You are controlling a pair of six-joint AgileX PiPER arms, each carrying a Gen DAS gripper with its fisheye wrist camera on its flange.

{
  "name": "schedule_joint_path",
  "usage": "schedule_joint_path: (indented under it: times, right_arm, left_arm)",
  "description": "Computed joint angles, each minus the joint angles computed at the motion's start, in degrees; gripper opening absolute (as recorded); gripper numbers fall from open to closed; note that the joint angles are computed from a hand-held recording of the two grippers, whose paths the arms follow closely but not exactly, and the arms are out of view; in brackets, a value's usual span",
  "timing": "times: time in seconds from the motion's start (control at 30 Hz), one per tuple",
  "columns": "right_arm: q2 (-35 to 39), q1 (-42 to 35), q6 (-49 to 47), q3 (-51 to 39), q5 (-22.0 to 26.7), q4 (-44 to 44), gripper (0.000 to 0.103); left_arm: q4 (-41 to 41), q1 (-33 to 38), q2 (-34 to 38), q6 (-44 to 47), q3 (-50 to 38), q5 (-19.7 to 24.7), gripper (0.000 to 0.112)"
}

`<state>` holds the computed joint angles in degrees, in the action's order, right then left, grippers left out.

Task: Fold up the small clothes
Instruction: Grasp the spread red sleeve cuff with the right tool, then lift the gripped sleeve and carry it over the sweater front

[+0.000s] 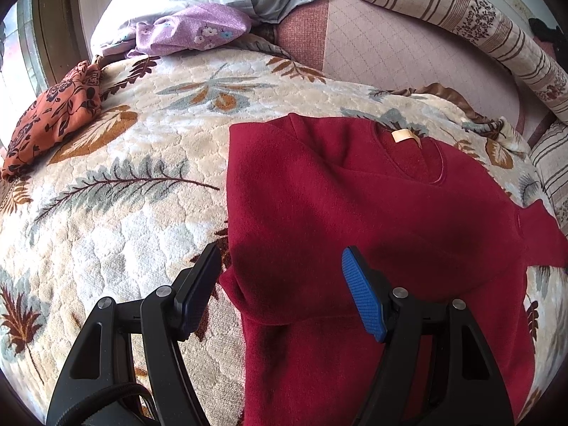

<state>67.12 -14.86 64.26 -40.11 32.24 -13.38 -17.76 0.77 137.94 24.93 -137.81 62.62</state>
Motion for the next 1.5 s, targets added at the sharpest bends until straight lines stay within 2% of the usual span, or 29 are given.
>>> schedule_joint_path:
  times: [0.07,0.13,0.2,0.23,0.33,0.4,0.63,0.67,0.7,0.77,0.8,0.9,1.03,1.2,1.33,1.5]
  right_arm:
    - [0.01,-4.58,-4.89,3.71,-4.40,5.61,0.009]
    - [-0.03,-6.86,-7.94,5.65,-7.14,8.62,0.021]
    - [-0.68,-9.49,-14.79,8.08,-11.57,15.50,0.042]
    - [-1.00,-9.79,-15.39,8.78,-13.10,16.36,0.043]
    - [0.61,-8.30,-9.30,6.74,-11.49,9.00,0.043]
    - [1.86,-8.61,-8.51,6.23,-12.39,8.02,0.043]
    - [8.70,-10.76,2.56,5.51,-22.91,-2.05,0.043]
    - [9.60,-11.02,5.04,5.00,-23.60,-4.91,0.034]
    - [10.29,-11.12,5.23,4.22,-23.31,-5.65,0.017]
    - [11.39,-11.20,2.78,2.48,-22.33,-3.55,0.006]
    - [10.78,-10.90,4.72,2.38,-22.40,-5.29,0.006]
    - [6.37,-7.82,16.29,1.19,-20.38,-18.21,0.006]
    - [-0.52,-4.11,15.87,-2.26,-15.83,-19.23,0.005]
    - [-6.21,7.21,20.31,-10.90,-6.58,-27.95,0.005]
    - [-2.20,20.81,18.93,-21.86,2.33,-33.35,0.005]
    - [9.87,30.24,14.93,-33.64,3.00,-31.46,0.005]
  left_arm:
    - [0.42,-0.28,0.24,-0.11,0.04,-0.13,0.071]
    - [0.85,-0.54,0.39,-0.19,0.15,-0.38,0.071]
    - [1.22,-0.72,0.55,-0.27,0.24,-0.53,0.071]
    - [1.32,-0.78,0.66,-0.34,0.22,-0.51,0.071]
    - [1.60,-0.92,0.64,-0.29,0.50,-0.69,0.071]
    - [1.63,-1.00,0.11,0.03,1.52,-1.48,0.071]
    - [1.97,-1.11,0.61,-0.16,0.76,-1.26,0.071]
    - [2.06,-1.12,0.60,-0.08,0.81,-1.34,0.071]
    - [2.06,-1.11,0.59,-0.03,0.80,-1.33,0.071]
    - [1.75,-0.94,0.76,-0.11,0.21,-0.86,0.071]
    - [1.43,-0.76,0.86,-0.16,-0.28,-0.58,0.071]
    - [0.51,-0.27,0.77,-0.32,-0.96,-0.16,0.071]
    - [-0.89,0.34,0.21,-0.31,-1.37,0.39,0.071]
    - [-2.44,1.08,-0.83,0.00,-1.12,0.49,0.071]
    - [-3.27,1.87,0.53,-1.08,-4.90,2.72,0.071]
    - [-4.02,3.03,3.36,-2.89,-12.02,6.35,0.071]
